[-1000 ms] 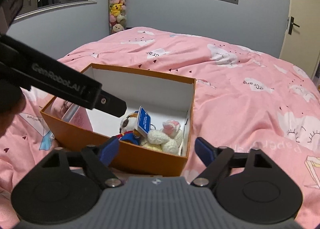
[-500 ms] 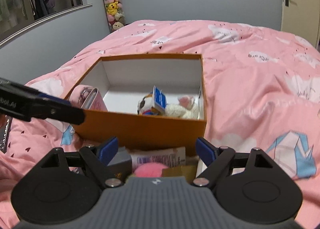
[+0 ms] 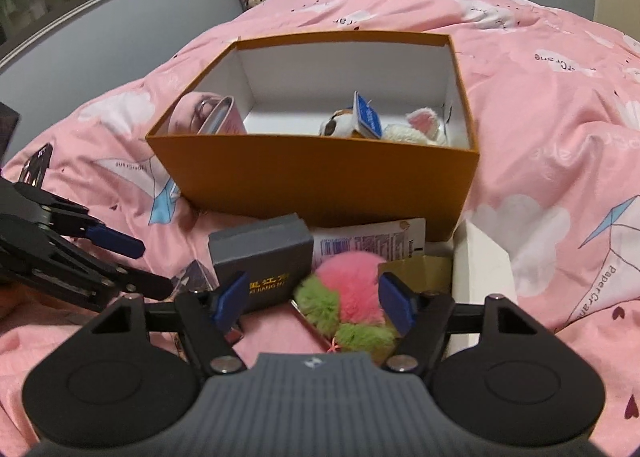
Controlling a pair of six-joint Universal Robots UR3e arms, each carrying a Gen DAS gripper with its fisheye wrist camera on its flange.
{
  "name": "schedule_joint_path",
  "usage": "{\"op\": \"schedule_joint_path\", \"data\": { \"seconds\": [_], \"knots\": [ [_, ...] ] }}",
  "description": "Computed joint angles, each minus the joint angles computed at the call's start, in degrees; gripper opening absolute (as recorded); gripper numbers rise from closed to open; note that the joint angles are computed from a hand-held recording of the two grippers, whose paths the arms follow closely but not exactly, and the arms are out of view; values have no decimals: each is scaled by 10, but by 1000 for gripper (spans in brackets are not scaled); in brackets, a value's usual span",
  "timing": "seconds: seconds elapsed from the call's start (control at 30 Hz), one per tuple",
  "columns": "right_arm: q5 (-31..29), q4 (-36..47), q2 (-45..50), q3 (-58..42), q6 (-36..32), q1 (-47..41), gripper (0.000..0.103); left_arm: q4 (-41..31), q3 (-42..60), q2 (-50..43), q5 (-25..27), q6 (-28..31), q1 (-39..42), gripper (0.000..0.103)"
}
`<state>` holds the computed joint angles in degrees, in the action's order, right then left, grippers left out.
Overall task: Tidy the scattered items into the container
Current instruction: 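Move the left tool to the purple printed card box on the bed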
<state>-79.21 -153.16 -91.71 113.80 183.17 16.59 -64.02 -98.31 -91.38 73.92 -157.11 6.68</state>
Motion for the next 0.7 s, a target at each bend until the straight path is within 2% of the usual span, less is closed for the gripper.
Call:
{"op": "schedule_joint_path", "data": {
  "seconds": [0.13,0.27,0.5,0.6,0.7],
  "knots": [
    [8,9,5,-4,-4,-2,74,-23,26,-41,0,13,-3,75],
    [11,18,13,-11,-7,-2,74,-12,36,-70,35,12,-23,75],
    [12,32,30,-26,-10,3,74,-47,64,-110,0,14,-6,86],
    [10,34,34,-29,-12,5,74,-71,76,-127,-32,15,8,84],
    [7,35,34,-31,-10,7,74,-71,75,-130,-38,11,14,81]
  ]
}}
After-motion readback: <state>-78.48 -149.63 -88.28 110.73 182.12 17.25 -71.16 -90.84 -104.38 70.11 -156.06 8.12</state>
